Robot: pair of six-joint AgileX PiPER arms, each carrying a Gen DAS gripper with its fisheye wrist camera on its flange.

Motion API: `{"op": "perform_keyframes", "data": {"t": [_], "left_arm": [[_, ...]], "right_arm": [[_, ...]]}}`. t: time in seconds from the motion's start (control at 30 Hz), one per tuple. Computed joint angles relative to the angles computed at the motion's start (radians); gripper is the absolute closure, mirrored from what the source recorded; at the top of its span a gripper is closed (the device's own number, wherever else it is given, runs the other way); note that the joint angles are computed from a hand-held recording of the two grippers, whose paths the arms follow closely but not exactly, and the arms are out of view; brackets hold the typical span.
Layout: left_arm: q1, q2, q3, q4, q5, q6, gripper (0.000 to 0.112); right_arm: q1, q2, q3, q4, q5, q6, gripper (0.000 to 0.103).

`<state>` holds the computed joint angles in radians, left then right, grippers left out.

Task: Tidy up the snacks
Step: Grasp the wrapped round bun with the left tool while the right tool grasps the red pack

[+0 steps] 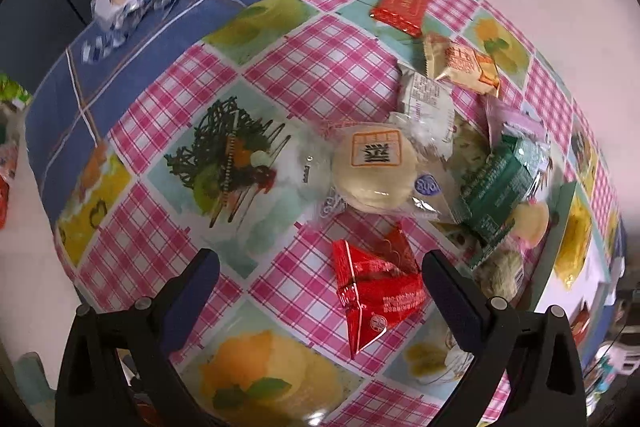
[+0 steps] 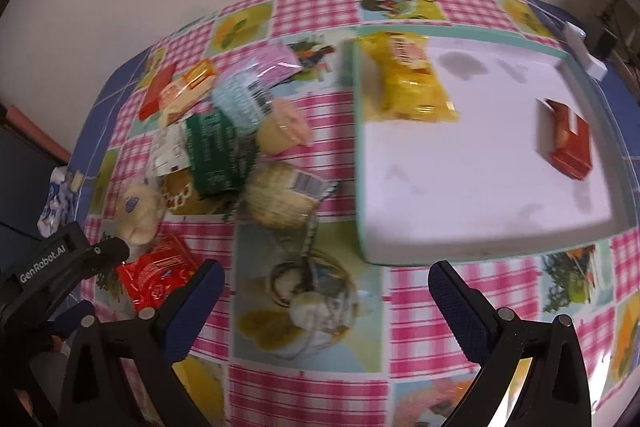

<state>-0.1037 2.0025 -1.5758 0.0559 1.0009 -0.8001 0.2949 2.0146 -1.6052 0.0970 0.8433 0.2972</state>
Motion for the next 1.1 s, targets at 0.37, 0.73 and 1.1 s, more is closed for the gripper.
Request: {"op": "perform_keyframes", "data": {"t": [0.37, 0.73, 1.1], "left_arm": [[0.052, -0.017, 0.042, 0.055, -0.002, -0.063, 0.011], [0.132, -0.049, 0.129, 0.029, -0.015, -0.134, 0.011], [0.165, -0.064, 0.161, -0.02, -0.039, -0.1, 0.011]], "right_arm": [[0.094, 0.063, -0.086, 0.09, 0.001, -0.112, 0.0], [0.12, 0.165, -0.2, 0.212, 0.068, -0.202, 0.0], [0.142, 0.239, -0.281, 0.169, 0.107, -0.172, 0.001]]}}
